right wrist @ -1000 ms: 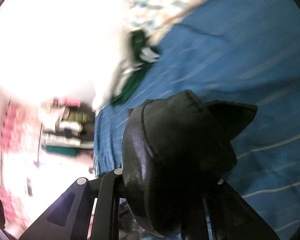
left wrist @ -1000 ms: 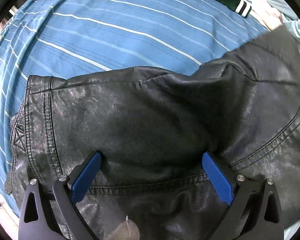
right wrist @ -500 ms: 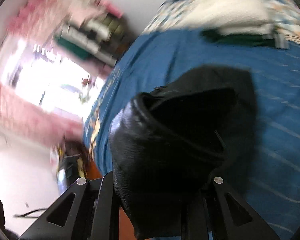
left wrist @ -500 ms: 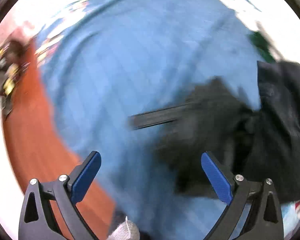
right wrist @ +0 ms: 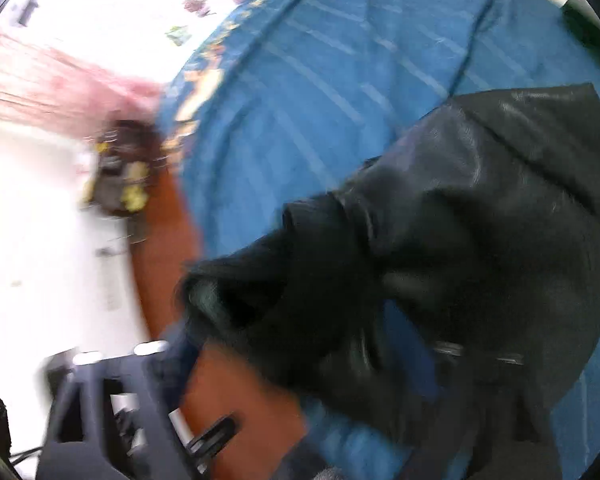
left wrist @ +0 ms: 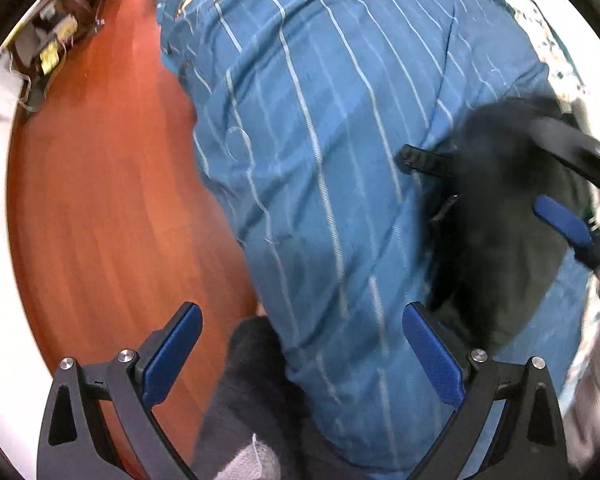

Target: Fold large clothes

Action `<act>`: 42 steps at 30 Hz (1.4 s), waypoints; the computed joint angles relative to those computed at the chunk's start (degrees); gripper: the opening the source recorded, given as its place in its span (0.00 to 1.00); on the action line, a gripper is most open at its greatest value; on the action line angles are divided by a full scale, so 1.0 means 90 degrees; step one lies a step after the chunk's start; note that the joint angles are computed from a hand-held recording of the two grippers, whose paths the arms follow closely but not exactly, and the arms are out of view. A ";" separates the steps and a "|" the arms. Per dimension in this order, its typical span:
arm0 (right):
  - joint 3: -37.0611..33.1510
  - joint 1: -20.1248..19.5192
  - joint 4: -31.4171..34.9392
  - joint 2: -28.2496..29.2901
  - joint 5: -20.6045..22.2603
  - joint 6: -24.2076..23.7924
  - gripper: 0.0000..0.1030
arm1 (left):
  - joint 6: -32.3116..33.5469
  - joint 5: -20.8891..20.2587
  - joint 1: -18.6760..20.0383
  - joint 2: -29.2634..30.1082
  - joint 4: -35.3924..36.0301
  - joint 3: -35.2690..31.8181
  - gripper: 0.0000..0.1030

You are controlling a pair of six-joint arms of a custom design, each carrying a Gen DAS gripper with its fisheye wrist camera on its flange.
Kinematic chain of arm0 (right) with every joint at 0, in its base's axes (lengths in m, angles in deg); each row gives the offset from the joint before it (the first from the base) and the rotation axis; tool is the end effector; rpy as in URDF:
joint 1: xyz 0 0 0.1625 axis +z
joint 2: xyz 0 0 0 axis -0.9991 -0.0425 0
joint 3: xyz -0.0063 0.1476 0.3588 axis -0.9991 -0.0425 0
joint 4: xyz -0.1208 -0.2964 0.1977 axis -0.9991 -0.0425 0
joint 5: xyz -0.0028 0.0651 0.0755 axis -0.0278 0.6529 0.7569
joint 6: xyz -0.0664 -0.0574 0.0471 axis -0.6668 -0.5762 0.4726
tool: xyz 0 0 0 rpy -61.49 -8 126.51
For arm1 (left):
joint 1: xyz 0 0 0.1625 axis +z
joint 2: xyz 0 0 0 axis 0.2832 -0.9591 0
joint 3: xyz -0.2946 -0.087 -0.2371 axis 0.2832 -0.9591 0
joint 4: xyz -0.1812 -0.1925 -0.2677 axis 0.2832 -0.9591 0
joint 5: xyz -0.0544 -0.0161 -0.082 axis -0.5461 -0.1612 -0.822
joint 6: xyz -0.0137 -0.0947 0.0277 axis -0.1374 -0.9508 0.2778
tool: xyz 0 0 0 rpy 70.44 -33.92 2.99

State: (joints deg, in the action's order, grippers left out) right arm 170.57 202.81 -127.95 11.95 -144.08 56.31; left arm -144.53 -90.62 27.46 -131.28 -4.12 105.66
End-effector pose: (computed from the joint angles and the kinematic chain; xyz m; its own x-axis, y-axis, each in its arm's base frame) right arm 0.3605 -0.4833 0.1650 -0.9745 -0.1619 0.1555 -0.1557 0.9865 0.0518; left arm -0.1261 -0.3727 0.2851 -0.7323 -0.4485 -0.5125 -0.3133 0.8900 -0.3311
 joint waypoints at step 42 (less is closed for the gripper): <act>0.2534 -0.4005 -0.0645 -0.1778 0.2625 -0.1086 0.82 | 0.1661 0.0598 0.0910 0.1993 -0.2018 -0.0348 1.00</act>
